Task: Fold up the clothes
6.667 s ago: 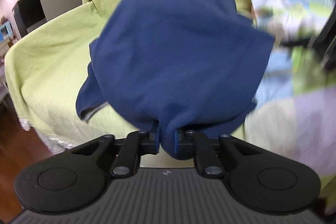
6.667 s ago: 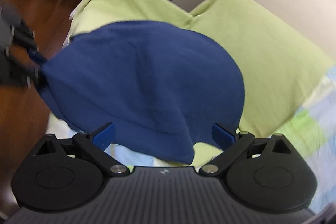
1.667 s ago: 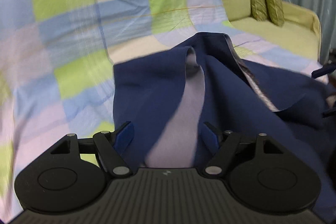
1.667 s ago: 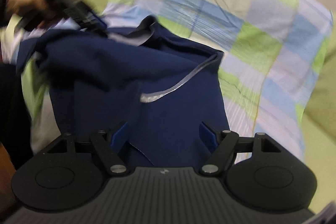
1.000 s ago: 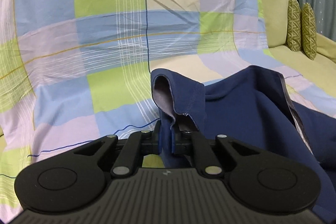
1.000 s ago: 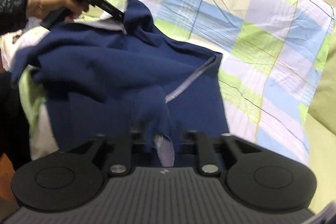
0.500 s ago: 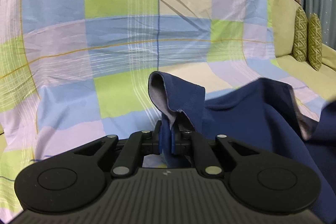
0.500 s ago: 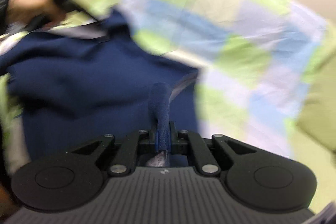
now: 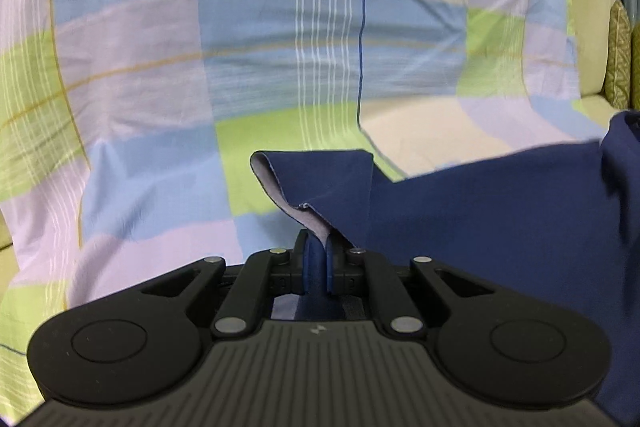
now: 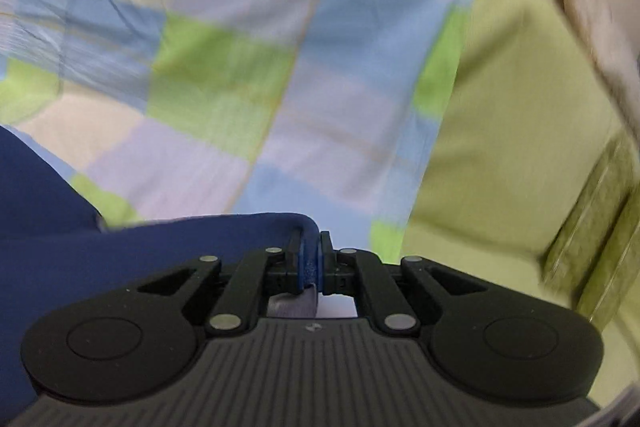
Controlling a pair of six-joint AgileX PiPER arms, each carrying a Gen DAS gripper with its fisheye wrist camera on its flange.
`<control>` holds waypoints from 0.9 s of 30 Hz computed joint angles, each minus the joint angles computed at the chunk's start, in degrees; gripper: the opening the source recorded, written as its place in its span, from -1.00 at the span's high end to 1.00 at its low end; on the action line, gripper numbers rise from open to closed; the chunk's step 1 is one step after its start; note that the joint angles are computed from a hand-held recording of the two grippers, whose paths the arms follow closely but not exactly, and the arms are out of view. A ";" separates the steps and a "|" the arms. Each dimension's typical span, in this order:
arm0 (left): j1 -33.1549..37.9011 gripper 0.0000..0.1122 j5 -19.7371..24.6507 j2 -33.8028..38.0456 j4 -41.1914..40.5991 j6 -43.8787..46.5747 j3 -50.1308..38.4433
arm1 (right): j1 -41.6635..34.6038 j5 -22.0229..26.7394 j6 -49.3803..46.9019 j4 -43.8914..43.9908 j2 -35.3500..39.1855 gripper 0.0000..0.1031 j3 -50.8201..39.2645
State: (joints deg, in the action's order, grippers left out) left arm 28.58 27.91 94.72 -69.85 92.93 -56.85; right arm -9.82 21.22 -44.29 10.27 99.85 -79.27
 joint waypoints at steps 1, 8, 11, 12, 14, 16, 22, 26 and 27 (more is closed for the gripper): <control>0.24 0.90 0.20 0.13 -0.05 0.03 0.06 | -0.32 -0.95 1.90 -1.98 0.49 0.95 1.62; 0.91 0.69 -0.36 -0.61 1.42 -1.12 0.74 | -7.59 2.46 -5.55 10.25 0.27 0.46 4.73; 1.26 0.69 -1.94 -3.92 4.42 -4.13 0.40 | -12.66 8.33 -13.43 20.99 -5.95 0.41 7.79; 1.81 0.69 -1.67 -5.58 6.13 -5.69 0.03 | -13.82 9.04 -15.67 23.22 -8.60 0.39 9.81; 2.25 0.68 -0.60 -7.66 8.91 -8.08 -0.92 | -15.82 10.71 -18.76 26.52 -13.17 0.29 12.97; 1.88 0.53 1.08 -9.82 11.21 -9.39 -1.79 | -19.75 16.33 -21.53 31.30 -18.15 0.17 16.16; -9.81 0.29 5.56 -11.29 13.20 -8.08 -4.65 | -35.57 36.81 -24.27 37.30 -29.20 -0.24 25.34; -20.63 0.29 5.01 -4.90 14.37 -8.02 -8.40 | -39.69 40.95 -22.28 36.23 -30.10 -0.24 29.57; -22.64 0.29 4.83 -3.22 14.55 -8.08 -9.46 | -40.40 41.22 -22.44 36.80 -29.64 -0.24 30.64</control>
State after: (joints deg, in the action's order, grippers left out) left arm 5.94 32.74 91.50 -55.30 84.85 -66.31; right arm -50.21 62.44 -66.73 47.07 70.20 -48.63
